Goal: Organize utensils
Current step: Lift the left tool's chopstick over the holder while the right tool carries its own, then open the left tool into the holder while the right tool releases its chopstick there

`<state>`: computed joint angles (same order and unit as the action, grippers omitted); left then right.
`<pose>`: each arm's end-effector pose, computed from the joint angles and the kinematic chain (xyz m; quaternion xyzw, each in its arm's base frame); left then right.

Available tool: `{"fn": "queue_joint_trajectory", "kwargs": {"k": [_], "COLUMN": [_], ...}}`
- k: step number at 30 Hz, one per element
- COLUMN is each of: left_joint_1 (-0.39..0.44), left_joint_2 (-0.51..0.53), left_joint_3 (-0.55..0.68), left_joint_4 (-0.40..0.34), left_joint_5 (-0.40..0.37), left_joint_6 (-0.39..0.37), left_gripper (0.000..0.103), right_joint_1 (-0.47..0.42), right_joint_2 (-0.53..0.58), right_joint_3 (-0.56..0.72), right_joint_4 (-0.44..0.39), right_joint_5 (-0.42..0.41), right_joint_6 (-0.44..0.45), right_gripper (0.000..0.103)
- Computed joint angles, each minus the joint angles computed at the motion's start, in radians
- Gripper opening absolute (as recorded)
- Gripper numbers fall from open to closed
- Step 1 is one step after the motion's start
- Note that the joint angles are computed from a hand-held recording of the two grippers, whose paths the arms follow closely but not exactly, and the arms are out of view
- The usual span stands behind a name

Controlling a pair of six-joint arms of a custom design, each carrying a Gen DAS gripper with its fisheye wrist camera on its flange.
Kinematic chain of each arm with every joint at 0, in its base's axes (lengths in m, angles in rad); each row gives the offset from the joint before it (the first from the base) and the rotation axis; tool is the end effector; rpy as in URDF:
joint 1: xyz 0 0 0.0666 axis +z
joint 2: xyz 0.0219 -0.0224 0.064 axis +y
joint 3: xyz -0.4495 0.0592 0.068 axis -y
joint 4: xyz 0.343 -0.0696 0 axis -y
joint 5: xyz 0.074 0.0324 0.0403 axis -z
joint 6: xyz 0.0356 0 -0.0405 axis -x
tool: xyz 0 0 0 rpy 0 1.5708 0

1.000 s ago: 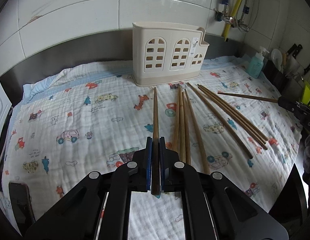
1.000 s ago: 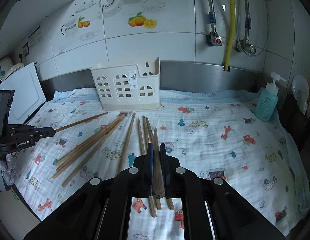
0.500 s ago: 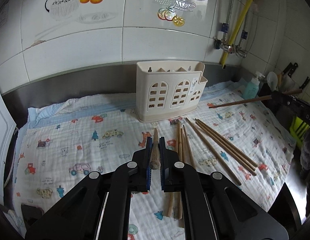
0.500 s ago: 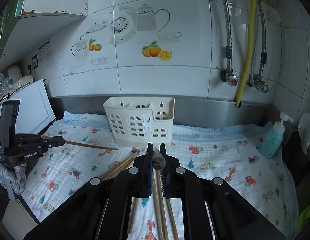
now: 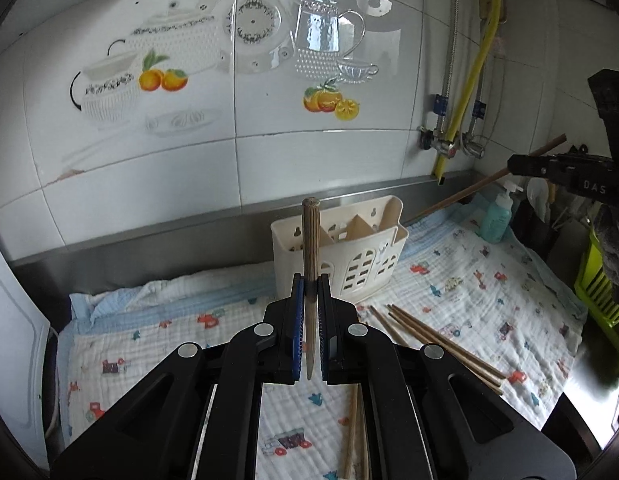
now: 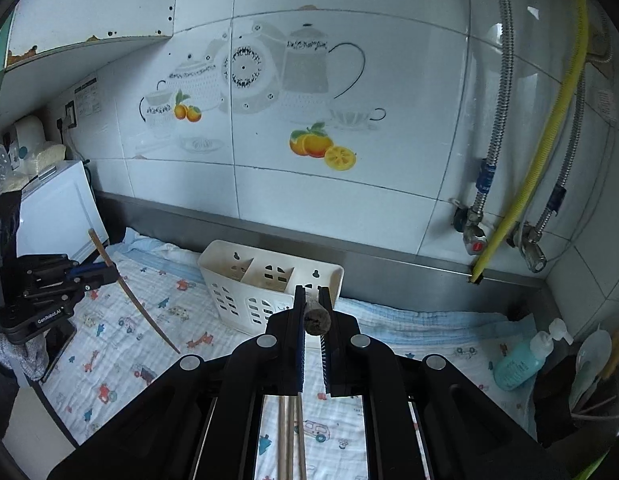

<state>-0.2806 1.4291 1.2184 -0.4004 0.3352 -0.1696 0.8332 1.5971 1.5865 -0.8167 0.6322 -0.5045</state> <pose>0.4283 -0.1360 0.4515 0.2703 0.8354 -0.1730 0.4463 0.3616 0.3660 0.4988 -0.0335 0.8921 -0.0131 0.4505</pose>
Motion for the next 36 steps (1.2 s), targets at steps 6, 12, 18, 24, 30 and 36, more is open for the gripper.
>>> {"fn": "queue_joint_trajectory", "kwargs": {"k": [6,12,18,24,30,36], "left_joint_1": [-0.020,-0.050,-0.062,-0.060,-0.085,-0.092], "left_joint_2": [0.002,0.045,0.129,0.148,0.163,0.205], "left_joint_3": [0.102,0.217,0.317,0.393,0.391,0.382], "left_joint_4": [0.011,0.027,-0.014,-0.036,-0.011,-0.029], "left_joint_5": [-0.012,-0.046,-0.063,-0.063,-0.068,-0.091], "left_joint_6": [0.023,0.048,0.106,0.099,0.110,0.127], "left_gripper": [0.005,0.005,0.005,0.005,0.005,0.005], "right_joint_1": [-0.063,-0.108,-0.125,-0.131,-0.138,-0.134], "right_joint_2": [0.094,0.159,0.183,0.189,0.196,0.174], "right_joint_3": [0.123,0.194,0.201,0.192,0.181,0.146], "right_joint_4": [-0.130,-0.200,-0.189,-0.171,-0.155,-0.113], "right_joint_5": [-0.097,-0.152,-0.172,-0.186,-0.198,-0.188], "right_joint_6": [0.014,0.027,0.040,0.058,0.046,0.040], "right_gripper": [0.006,0.006,0.006,0.006,0.006,0.007]}}
